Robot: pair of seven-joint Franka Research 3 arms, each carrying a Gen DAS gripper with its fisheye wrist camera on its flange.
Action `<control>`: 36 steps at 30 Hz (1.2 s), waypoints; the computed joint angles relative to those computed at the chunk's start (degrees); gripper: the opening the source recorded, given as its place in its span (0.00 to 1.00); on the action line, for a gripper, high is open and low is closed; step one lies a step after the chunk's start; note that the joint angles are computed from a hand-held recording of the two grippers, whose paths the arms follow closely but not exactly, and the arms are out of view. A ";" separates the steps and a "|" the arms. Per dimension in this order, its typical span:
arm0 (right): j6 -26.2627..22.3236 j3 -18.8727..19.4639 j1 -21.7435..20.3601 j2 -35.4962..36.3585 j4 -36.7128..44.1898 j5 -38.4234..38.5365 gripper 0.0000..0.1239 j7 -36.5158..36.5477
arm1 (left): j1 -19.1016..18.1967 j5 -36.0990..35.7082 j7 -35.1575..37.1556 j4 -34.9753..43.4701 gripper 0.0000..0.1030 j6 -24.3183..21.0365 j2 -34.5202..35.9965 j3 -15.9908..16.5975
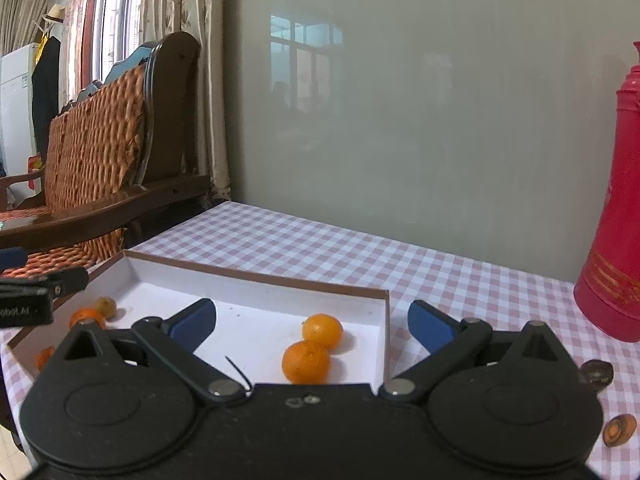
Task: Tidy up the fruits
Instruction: 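Move both grippers back from the box toward the remaining fruits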
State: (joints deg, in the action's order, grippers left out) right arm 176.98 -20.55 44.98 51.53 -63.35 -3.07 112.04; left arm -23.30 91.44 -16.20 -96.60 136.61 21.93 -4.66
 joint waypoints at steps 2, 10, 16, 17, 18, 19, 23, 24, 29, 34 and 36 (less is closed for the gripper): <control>1.18 -0.65 0.99 -1.53 -2.86 0.05 0.78 0.31 | -0.50 0.12 -1.07 -1.76 1.00 -1.20 -1.25 -0.21; 7.97 -5.77 6.54 -6.26 -13.34 2.89 0.78 -1.73 | -0.75 0.81 -4.68 -6.93 1.00 -4.12 -5.25 -2.66; 13.06 -3.98 7.10 -10.78 -20.88 6.25 0.78 -6.77 | -1.36 0.33 -4.54 -9.04 1.00 -5.65 -6.88 -4.54; 13.80 -4.18 7.54 -11.29 -21.84 6.99 0.78 -7.46 | -1.39 0.41 -4.78 -9.18 1.00 -5.63 -7.10 -4.72; 14.29 -5.06 8.44 -11.71 -22.78 7.98 0.78 -8.05 | -1.52 0.60 -4.92 -9.27 1.00 -5.80 -7.23 -4.92; 14.74 -6.39 9.68 -12.03 -23.75 9.18 0.78 -8.57 | -1.67 0.70 -4.73 -9.22 1.00 -5.98 -7.23 -5.12; 16.00 -7.06 11.18 -14.57 -27.65 12.42 0.78 -11.27 | -2.41 0.93 -3.89 -8.61 1.00 -5.93 -6.83 -5.70; 16.57 -7.59 11.90 -15.15 -28.84 13.36 0.78 -11.99 | -2.72 1.04 -3.77 -8.53 1.00 -6.18 -6.76 -5.81; 18.93 -7.96 13.84 -18.14 -33.92 16.84 0.78 -16.21 | -3.90 1.06 -3.60 -8.36 1.00 -6.63 -6.66 -6.27; 19.84 -10.80 17.31 -19.33 -36.71 22.23 0.78 -20.38 | -4.88 1.22 -3.79 -7.85 1.00 -6.82 -6.31 -6.50; 20.65 -10.64 17.68 -20.49 -38.35 23.89 0.78 -21.83 | -5.42 1.47 -3.62 -7.62 1.00 -7.30 -6.13 -6.57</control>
